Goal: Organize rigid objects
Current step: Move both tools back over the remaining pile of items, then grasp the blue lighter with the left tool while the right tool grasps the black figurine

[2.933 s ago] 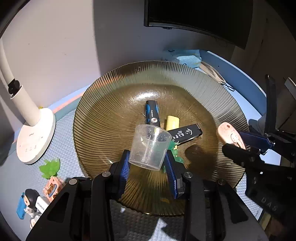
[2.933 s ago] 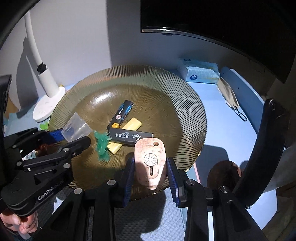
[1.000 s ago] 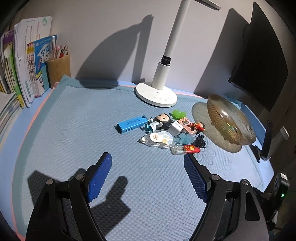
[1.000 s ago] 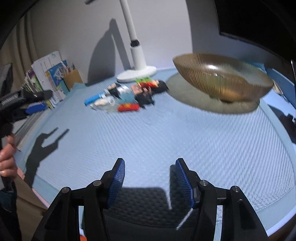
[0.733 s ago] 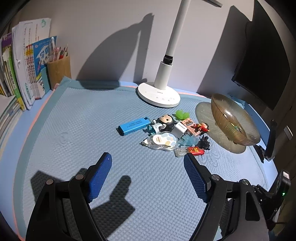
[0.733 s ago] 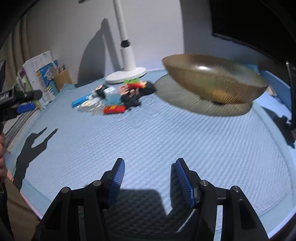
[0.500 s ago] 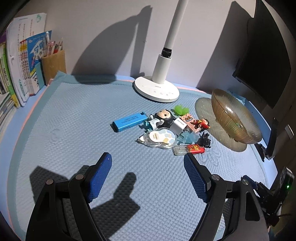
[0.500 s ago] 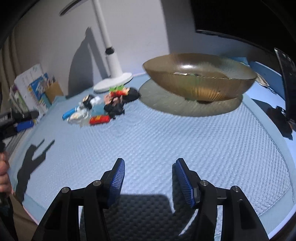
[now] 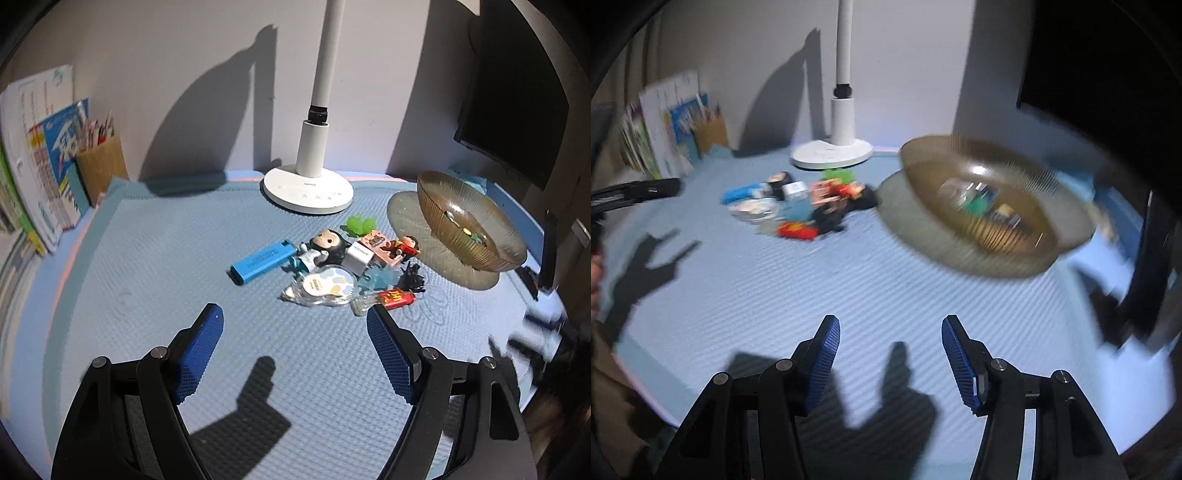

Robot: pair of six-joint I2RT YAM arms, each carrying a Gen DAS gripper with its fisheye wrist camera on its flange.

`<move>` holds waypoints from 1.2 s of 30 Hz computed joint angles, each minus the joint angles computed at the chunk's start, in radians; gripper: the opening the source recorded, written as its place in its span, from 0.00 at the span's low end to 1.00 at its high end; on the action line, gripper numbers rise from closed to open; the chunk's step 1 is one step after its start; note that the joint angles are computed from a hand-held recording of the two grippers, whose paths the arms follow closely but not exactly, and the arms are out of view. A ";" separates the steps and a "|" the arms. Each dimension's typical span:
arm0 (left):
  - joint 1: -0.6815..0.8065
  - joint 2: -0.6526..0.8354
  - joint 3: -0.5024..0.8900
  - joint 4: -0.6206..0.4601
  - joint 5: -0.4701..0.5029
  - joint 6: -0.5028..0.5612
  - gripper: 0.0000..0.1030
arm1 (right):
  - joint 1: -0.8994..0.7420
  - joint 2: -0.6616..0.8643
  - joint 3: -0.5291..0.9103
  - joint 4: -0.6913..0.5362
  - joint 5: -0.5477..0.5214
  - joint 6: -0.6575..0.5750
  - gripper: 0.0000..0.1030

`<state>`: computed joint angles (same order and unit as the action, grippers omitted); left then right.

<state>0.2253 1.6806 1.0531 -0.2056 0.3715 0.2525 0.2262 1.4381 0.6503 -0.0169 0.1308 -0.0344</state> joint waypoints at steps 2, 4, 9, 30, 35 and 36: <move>-0.012 0.039 0.047 -0.014 -0.042 0.051 0.77 | 0.002 0.075 0.120 -0.057 0.017 -0.064 0.54; -0.019 0.085 0.085 -0.003 -0.090 0.104 0.77 | 0.011 0.163 0.253 -0.104 -0.012 -0.110 0.55; 0.004 0.305 0.334 -0.083 -0.124 0.235 0.76 | 0.045 0.403 0.570 -0.235 -0.156 -0.162 0.55; -0.065 0.611 0.696 -0.297 -0.045 0.362 0.21 | -0.012 0.627 0.701 -0.214 -0.322 0.117 0.51; -0.046 0.496 0.523 -0.223 -0.042 0.270 0.21 | -0.002 0.631 0.695 -0.213 -0.351 0.109 0.20; -0.036 0.464 0.479 -0.204 -0.029 0.246 0.21 | -0.002 0.621 0.682 -0.204 -0.353 0.104 0.20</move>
<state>0.1893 2.1446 1.5321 -0.4100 0.3425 0.4989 0.2238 2.0592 1.3323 -0.2209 -0.2221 0.0700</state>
